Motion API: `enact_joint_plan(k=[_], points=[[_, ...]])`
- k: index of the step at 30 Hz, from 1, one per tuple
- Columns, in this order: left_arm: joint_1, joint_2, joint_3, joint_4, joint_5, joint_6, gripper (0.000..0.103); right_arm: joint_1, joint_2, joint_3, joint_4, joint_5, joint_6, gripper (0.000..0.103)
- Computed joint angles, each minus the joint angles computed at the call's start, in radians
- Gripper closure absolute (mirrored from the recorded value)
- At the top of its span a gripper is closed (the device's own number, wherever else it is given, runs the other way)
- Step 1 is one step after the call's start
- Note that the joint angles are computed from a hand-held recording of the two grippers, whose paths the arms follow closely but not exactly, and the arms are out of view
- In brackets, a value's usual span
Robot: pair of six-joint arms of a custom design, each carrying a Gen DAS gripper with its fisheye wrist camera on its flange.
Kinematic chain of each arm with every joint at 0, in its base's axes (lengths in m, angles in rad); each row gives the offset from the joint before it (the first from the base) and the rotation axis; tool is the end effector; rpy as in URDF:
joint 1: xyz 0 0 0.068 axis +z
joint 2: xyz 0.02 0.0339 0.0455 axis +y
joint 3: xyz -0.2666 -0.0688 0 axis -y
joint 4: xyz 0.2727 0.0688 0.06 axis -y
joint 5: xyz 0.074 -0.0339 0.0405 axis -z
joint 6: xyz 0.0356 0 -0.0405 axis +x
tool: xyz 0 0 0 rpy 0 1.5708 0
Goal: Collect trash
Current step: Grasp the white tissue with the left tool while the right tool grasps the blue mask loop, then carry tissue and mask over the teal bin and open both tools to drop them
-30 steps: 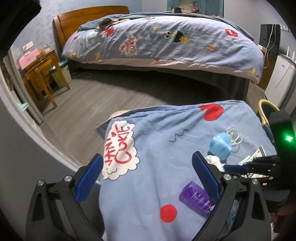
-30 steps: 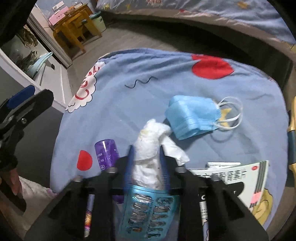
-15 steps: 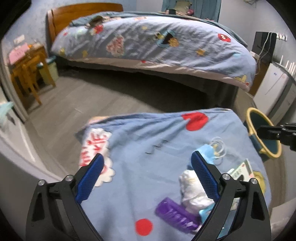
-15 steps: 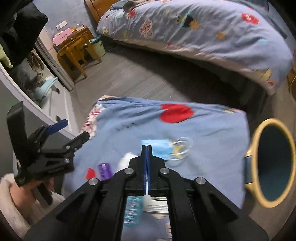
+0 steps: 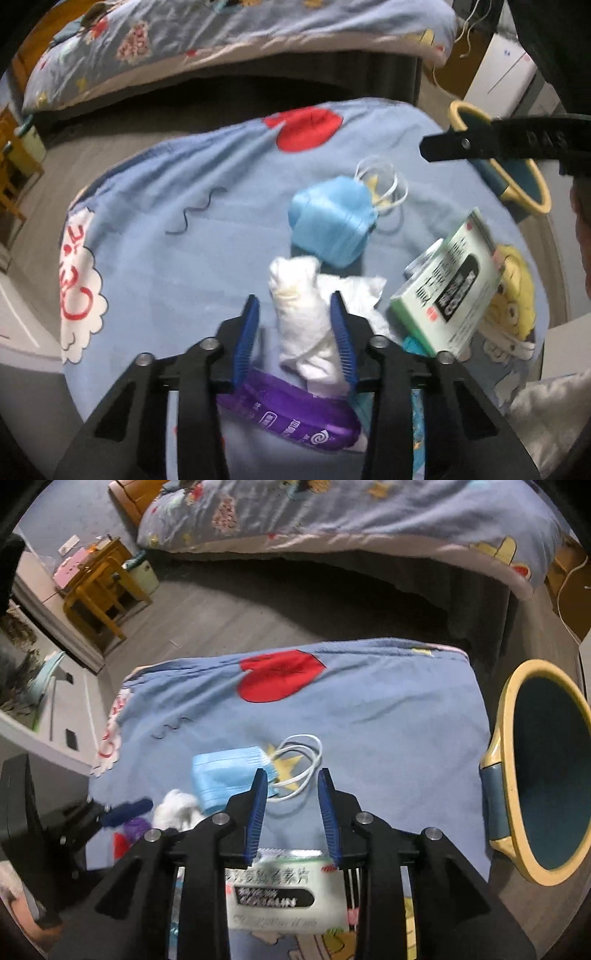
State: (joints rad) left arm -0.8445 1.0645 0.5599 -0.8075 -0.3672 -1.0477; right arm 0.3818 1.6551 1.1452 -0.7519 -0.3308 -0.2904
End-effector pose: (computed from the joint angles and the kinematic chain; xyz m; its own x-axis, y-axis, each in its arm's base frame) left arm 0.1330 -0.1305 0.1637 -0.8724 -0.2354 -0.4284 -0.2380 0.9701 -0.0482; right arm 0.3135 0.1383 0.1958 -0.7199 -0.5809 -0.3800 -0.6786 0.7040 0.2094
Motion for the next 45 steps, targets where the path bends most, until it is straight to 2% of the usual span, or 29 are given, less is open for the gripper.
enact_joint_plan(k=[2,10,12,13,14,21,28,38,45], points=[[0.007,-0.001,-0.006,0.009,-0.003,0.006,0.077,0.005,0.044,0.009,0.018,0.015,0.017,0.075],[0.005,0.069,0.018,0.030,-0.032,0.056,0.080,0.013,0.163,0.047,0.036,-0.003,0.065,0.075],[0.009,0.069,0.015,0.037,-0.031,0.057,0.080,0.013,0.182,0.063,0.012,-0.017,0.073,0.084],[0.008,0.066,0.015,0.034,-0.032,0.057,0.080,0.015,0.180,0.066,0.007,-0.014,0.077,0.099],[0.007,0.061,0.014,0.030,-0.033,0.056,0.080,0.012,0.175,0.067,0.003,-0.025,0.081,0.100],[-0.015,0.026,0.033,-0.018,-0.059,0.023,0.080,-0.011,0.106,0.083,-0.027,-0.103,0.078,0.101],[-0.080,-0.041,0.098,-0.130,-0.151,-0.050,0.080,-0.045,-0.050,0.083,-0.070,-0.183,0.086,0.101],[-0.194,-0.054,0.218,-0.249,-0.280,-0.127,0.080,-0.223,-0.212,0.162,-0.198,-0.260,0.018,0.101],[-0.196,-0.042,0.284,-0.218,-0.329,-0.107,0.080,-0.355,-0.210,0.231,-0.237,-0.368,-0.023,0.101]])
